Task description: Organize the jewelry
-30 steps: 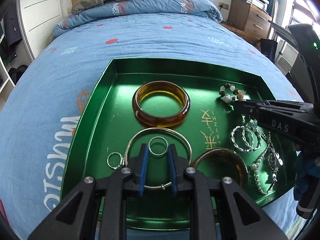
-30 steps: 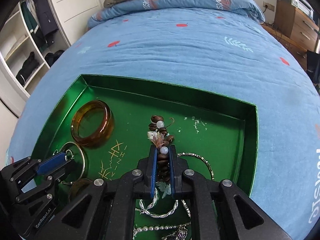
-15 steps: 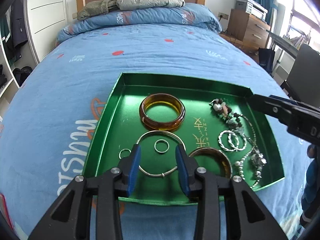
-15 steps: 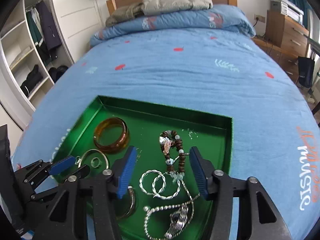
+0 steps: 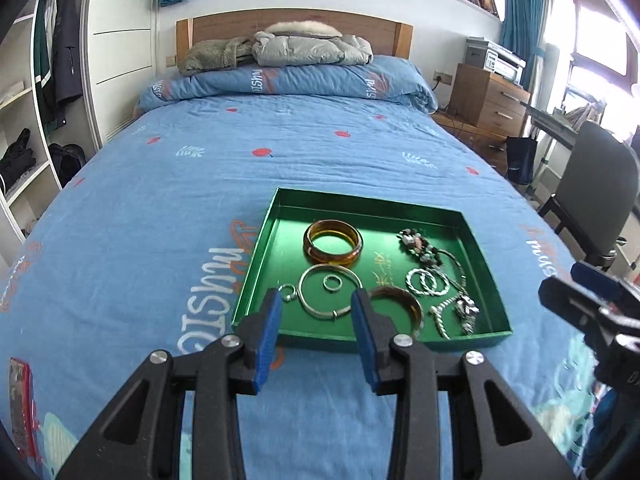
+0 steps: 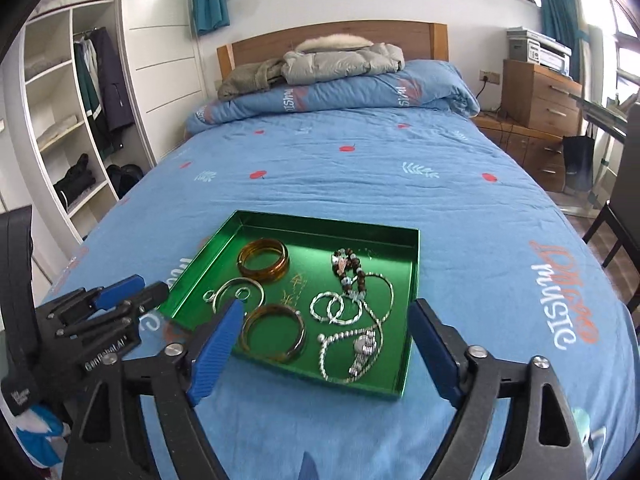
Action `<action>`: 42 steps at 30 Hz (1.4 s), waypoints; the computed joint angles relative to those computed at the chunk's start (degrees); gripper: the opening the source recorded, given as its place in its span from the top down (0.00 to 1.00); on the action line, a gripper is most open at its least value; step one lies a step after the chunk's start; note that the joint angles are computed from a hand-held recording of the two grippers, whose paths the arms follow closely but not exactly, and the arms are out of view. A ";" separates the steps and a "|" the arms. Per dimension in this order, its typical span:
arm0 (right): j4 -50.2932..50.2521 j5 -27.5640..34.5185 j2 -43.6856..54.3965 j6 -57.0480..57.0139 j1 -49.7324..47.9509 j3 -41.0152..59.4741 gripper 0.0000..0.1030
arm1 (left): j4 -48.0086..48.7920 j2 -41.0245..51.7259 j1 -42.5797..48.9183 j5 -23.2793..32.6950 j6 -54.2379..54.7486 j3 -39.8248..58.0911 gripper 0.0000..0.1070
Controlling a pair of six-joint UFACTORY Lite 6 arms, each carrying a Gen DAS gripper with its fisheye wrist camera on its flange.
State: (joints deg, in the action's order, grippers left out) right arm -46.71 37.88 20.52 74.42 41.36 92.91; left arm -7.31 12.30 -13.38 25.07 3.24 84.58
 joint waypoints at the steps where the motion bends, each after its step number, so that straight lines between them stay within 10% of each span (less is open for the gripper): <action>1: -1.37 0.58 -2.03 2.18 1.24 -2.32 0.16 | -1.37 -2.64 0.62 0.77 1.53 -1.99 0.68; 22: -15.17 32.71 -18.18 27.74 38.52 -17.77 0.13 | 19.69 -56.66 0.82 11.07 -14.33 -35.02 0.58; 42: -15.35 47.95 -22.80 36.97 51.37 -22.28 0.10 | 52.54 -68.97 -31.93 32.11 -47.47 -35.60 0.52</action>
